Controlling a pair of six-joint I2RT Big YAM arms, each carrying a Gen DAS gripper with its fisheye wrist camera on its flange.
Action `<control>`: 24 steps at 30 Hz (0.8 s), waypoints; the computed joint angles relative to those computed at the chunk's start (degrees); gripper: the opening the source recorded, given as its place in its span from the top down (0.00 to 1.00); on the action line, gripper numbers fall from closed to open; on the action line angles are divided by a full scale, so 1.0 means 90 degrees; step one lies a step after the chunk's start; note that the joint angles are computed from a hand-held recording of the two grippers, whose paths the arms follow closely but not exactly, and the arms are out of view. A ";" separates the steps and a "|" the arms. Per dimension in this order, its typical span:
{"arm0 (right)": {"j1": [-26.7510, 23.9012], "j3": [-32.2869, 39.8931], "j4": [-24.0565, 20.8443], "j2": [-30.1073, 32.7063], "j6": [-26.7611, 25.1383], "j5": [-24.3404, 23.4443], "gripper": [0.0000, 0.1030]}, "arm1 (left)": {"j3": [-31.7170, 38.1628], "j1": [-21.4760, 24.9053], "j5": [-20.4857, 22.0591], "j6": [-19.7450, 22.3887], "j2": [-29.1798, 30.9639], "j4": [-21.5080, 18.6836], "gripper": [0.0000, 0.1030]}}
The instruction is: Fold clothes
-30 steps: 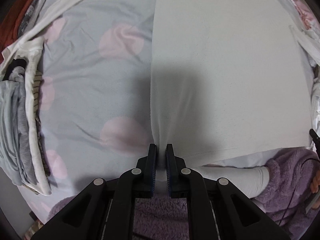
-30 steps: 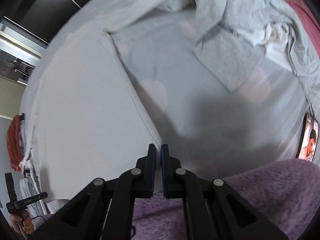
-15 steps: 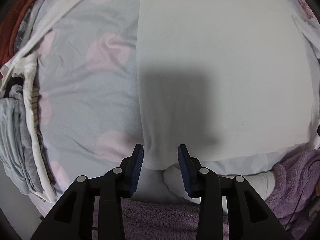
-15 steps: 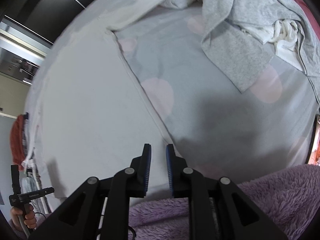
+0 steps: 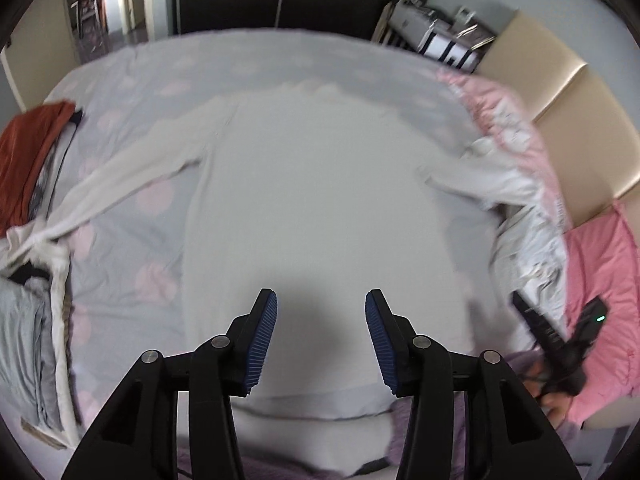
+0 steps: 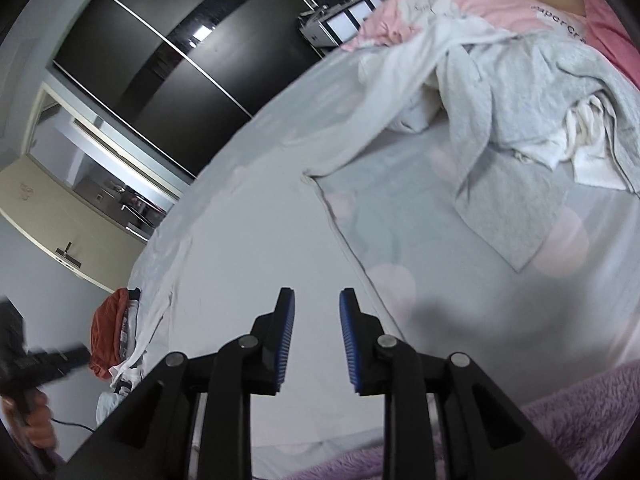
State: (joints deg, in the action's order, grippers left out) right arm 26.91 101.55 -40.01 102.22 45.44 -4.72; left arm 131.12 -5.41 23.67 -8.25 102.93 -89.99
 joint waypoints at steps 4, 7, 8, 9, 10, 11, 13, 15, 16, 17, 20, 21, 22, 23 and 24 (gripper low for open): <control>-0.0042 0.0048 0.0104 0.0043 0.0079 -0.0082 0.78 | 0.0380 -0.0366 0.0034 -0.0161 0.0063 0.0542 0.53; -0.0093 0.0037 0.0239 0.0056 0.0091 -0.0045 0.77 | 0.0721 -0.0618 0.0110 -0.0293 0.0187 0.0828 0.50; -0.0088 0.0044 0.0197 0.0012 0.0097 0.0000 0.77 | 0.0826 -0.0674 0.0122 -0.0307 0.0240 0.0903 0.47; -0.0094 0.0077 0.0165 -0.0008 0.0093 0.0017 0.77 | 0.0960 -0.0733 0.0115 -0.0323 0.0319 0.0967 0.46; -0.0116 0.0146 0.0115 -0.0002 0.0067 -0.0008 0.77 | 0.1067 -0.0784 0.0070 -0.0342 0.0413 0.1035 0.46; -0.0145 0.0225 0.0053 0.0010 0.0034 -0.0045 0.77 | 0.1044 -0.0803 0.0028 -0.0367 0.0458 0.1127 0.46; -0.0201 0.0388 -0.0073 0.0039 -0.0031 -0.0119 0.77 | 0.1094 -0.0822 -0.0054 -0.0432 0.0618 0.1264 0.46; -0.0288 0.0587 -0.0237 0.0078 -0.0085 -0.0248 0.77 | 0.0996 -0.0819 -0.0301 -0.0530 0.0695 0.1474 0.46; -0.0344 0.0689 -0.0314 0.0099 -0.0122 -0.0321 0.77 | 0.0922 -0.0818 -0.0464 -0.0578 0.0732 0.1603 0.46; -0.0420 0.0803 -0.0400 0.0126 -0.0184 -0.0420 0.77 | 0.0794 -0.0816 -0.0691 -0.0625 0.0763 0.1769 0.46; -0.0731 0.1303 -0.0930 0.0249 -0.0548 -0.0703 0.78 | 0.0698 -0.0775 -0.1210 -0.0753 0.1028 0.1920 0.46; -0.0851 0.1545 -0.1222 0.0310 -0.0720 -0.0704 0.78 | 0.0768 -0.0743 -0.1228 -0.0830 0.1162 0.1846 0.46; -0.0979 0.1788 -0.1500 0.0364 -0.0901 -0.0655 0.77 | 0.0802 -0.0701 -0.1151 -0.0904 0.1283 0.1813 0.46; -0.1111 0.2042 -0.1770 0.0422 -0.1086 -0.0578 0.77 | 0.0766 -0.0662 -0.1068 -0.0971 0.1363 0.1836 0.46; -0.1241 0.2321 -0.2047 0.0502 -0.1268 -0.0541 0.77 | 0.0709 -0.0628 -0.1015 -0.1031 0.1428 0.1861 0.46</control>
